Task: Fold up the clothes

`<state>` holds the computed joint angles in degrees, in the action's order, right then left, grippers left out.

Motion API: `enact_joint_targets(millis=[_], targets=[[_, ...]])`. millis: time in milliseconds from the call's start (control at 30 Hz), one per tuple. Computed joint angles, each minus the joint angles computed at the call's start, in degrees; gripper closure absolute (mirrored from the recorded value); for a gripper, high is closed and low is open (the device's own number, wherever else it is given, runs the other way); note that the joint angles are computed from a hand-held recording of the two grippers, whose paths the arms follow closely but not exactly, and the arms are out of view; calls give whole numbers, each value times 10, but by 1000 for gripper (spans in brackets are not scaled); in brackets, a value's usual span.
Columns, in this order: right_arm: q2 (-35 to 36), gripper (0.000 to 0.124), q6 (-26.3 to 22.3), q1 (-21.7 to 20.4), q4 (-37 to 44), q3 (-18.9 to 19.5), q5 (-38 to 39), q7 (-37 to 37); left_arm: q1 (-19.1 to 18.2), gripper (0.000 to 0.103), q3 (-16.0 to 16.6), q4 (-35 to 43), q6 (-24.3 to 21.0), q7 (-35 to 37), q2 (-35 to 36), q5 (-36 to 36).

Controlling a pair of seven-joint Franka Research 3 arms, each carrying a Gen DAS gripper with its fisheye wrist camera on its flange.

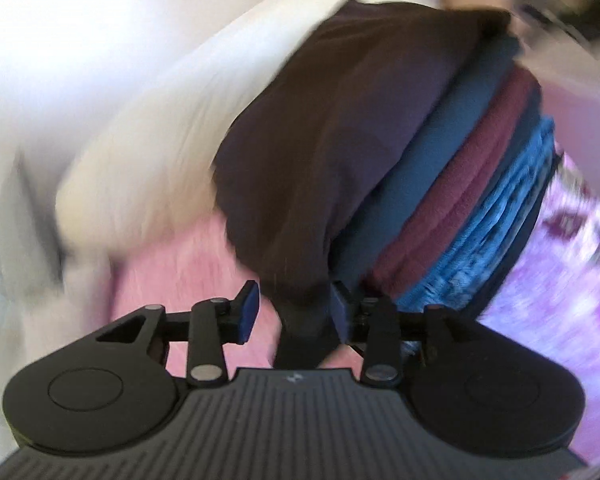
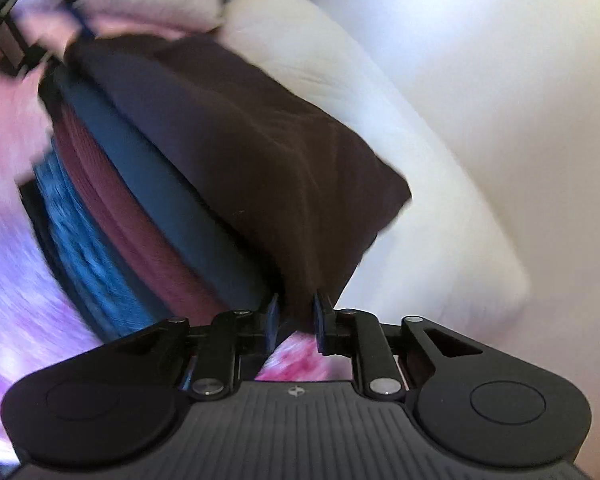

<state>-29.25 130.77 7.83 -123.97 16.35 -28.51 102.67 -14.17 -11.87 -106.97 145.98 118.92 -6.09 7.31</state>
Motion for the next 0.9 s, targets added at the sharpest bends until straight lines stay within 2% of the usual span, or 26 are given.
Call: enact_joint_targets(millis=[100,133,167,200,233,267,300,367,433,500,567,900], targets=[[-22,90,-43,9,10,11,76,103,2,61,-4,13,-64,-93,-22,-18],[-30,84,-54,14,13,14,106,141,1,51,-5,21,-82,-114,-26,-28],[-38,71,-61,18,13,15,131,179,-2,38,-5,28,-95,-126,-31,-34],[-49,60,-62,20,6,14,151,211,-4,33,-6,36,-107,-138,-33,-38],[-59,44,-62,21,-1,13,170,244,-8,27,-10,50,-116,-149,-30,-39],[-65,40,-62,21,0,13,188,273,-12,22,-10,59,-130,-152,-32,-48],[-60,39,-65,20,14,12,200,290,-15,20,-10,71,-146,-160,-35,-56],[-61,36,-68,23,27,7,218,312,-17,8,-7,80,-163,-169,-47,-66],[-66,36,-71,22,34,9,221,328,-20,1,-9,85,-169,-181,-54,-66],[-78,36,-63,23,19,1,225,326,-23,1,-11,87,-175,-190,-62,-63],[-85,36,-77,25,27,1,228,321,-25,1,-13,88,-180,-201,-69,-57],[-103,36,-111,18,53,20,229,334,-33,1,-3,57,-201,-230,-120,-62]])
